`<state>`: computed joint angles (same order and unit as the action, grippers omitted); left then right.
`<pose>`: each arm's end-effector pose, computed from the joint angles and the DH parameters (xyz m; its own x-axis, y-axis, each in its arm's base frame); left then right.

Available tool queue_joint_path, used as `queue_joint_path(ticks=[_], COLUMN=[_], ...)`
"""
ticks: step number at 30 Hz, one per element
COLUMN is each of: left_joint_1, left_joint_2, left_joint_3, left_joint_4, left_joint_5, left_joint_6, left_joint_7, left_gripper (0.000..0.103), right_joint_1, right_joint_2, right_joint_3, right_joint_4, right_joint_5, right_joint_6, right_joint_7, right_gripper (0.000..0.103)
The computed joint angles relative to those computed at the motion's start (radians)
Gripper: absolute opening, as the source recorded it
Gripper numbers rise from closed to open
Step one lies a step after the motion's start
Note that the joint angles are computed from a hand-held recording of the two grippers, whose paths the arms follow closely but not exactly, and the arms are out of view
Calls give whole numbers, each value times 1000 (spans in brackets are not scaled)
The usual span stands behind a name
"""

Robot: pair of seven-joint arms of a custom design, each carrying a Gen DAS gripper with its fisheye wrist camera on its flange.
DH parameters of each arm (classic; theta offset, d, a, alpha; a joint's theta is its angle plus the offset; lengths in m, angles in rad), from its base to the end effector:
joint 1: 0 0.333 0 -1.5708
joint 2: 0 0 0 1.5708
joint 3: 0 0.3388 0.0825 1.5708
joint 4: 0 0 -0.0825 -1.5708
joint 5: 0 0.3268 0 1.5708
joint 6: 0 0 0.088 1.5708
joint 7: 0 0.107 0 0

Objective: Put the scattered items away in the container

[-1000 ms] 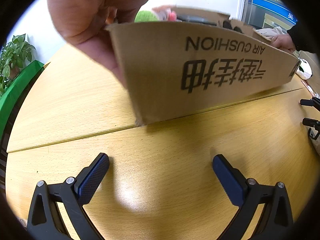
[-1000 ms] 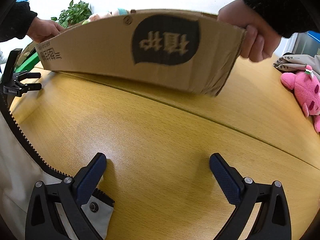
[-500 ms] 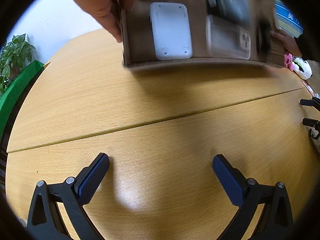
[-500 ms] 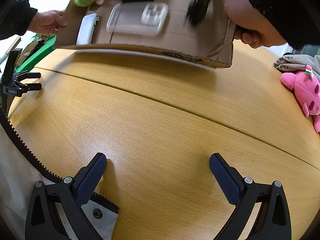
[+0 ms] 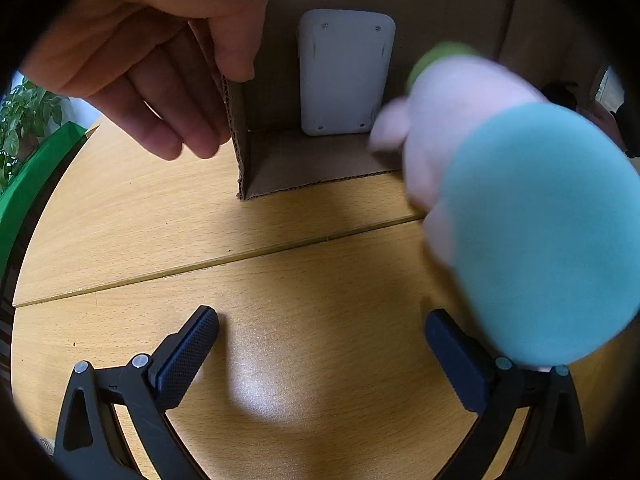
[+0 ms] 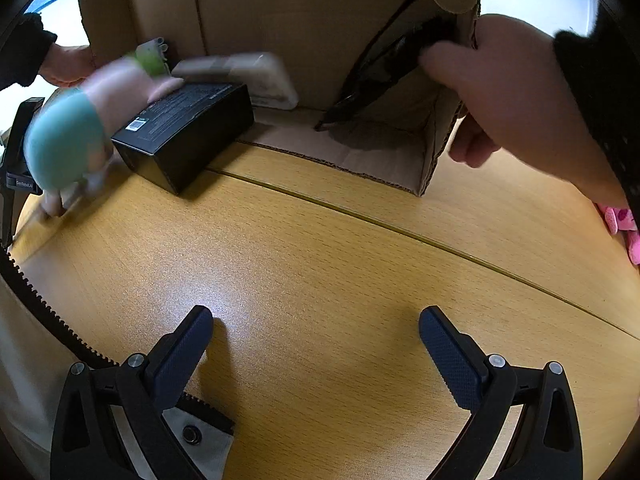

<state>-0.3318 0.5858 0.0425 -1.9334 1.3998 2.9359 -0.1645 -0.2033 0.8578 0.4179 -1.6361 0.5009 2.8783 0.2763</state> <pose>0.5502 -0.2324 0.2577 0.0955 -0.9954 0.0046 -0.8065 -0.0801 -0.5858 0.6917 0.0569 0.2379 0.7417 -0.6704 0.0217 -0.5322 -0.6078 -0.5893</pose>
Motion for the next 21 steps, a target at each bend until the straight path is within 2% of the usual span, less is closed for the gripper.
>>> queue_joint_path(ticks=[21], left_joint_1=[-3], left_joint_2=[-1], left_joint_3=[6], left_joint_4=[0], left_joint_5=[-12], left_joint_6=[3], left_joint_7=[12], left_gripper=[103], right_joint_1=[-3], right_joint_2=[-1], right_joint_3=[1], right_joint_4=[2], right_joint_5=[-3], right_joint_6=[-7], right_joint_7=[-3], right_gripper=[103])
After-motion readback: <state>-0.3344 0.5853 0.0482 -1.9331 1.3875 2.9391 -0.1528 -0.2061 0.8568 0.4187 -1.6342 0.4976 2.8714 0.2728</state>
